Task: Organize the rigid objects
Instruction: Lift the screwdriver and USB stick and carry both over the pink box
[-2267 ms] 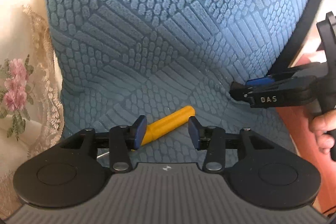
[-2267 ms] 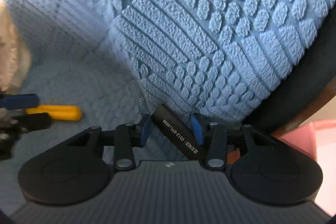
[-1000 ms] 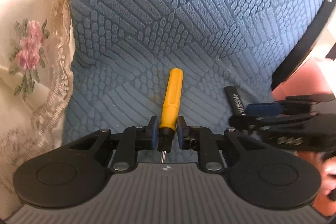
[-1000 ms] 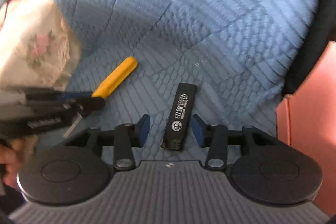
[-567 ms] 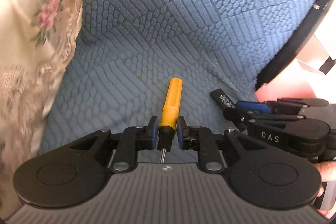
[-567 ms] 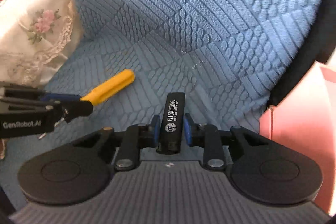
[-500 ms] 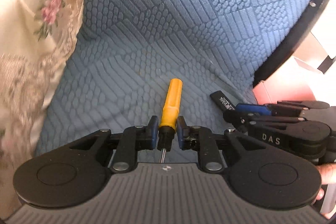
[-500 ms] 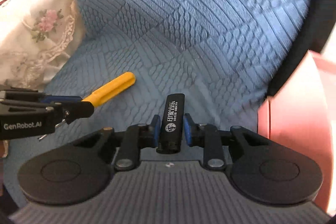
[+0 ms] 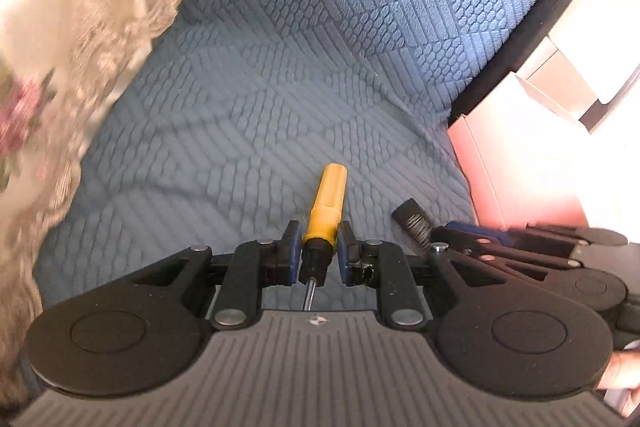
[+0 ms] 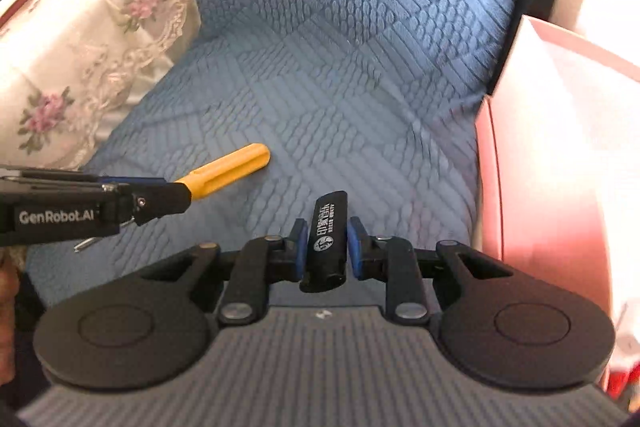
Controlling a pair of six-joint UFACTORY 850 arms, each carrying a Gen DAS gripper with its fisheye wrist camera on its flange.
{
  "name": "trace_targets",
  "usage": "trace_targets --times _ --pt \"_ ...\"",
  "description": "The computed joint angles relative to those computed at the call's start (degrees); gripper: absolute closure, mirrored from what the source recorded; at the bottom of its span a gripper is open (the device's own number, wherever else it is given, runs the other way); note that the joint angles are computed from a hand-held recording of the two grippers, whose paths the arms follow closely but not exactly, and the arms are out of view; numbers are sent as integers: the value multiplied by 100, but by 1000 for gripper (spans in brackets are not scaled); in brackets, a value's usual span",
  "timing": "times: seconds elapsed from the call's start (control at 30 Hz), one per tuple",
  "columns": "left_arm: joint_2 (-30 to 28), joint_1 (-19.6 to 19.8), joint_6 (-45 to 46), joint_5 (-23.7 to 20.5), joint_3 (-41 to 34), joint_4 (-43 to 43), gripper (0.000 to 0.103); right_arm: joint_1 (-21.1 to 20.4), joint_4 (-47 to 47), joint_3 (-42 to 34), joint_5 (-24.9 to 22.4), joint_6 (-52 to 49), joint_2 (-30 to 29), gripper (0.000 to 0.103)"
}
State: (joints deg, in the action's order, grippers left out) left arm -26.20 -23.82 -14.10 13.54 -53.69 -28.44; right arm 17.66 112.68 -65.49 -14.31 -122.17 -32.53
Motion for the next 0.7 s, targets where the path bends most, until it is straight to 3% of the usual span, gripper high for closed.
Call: trace_targets --times 0.23,0.4,0.53,0.6,0.67,0.7 --pt "247 -277 -342 248 423 -50 81 -89 730 715 -188 -561 419 95" --pt "153 -348 -62 89 344 -236 81 -142 1005 945 -361 -678 541 94" --pt "25 -277 -651 -2 233 342 81 -227 782 859 -587 -123 440 91" --pt "3 -253 -808 0 208 520 80 -187 1119 817 -440 -484 392 91" --pt "-11 -235 -739 -15 182 479 80 -150 1438 793 -325 -793 356 85" --pt "-25 -223 -726 -38 159 478 80 -146 1475 770 -298 -813 331 76"
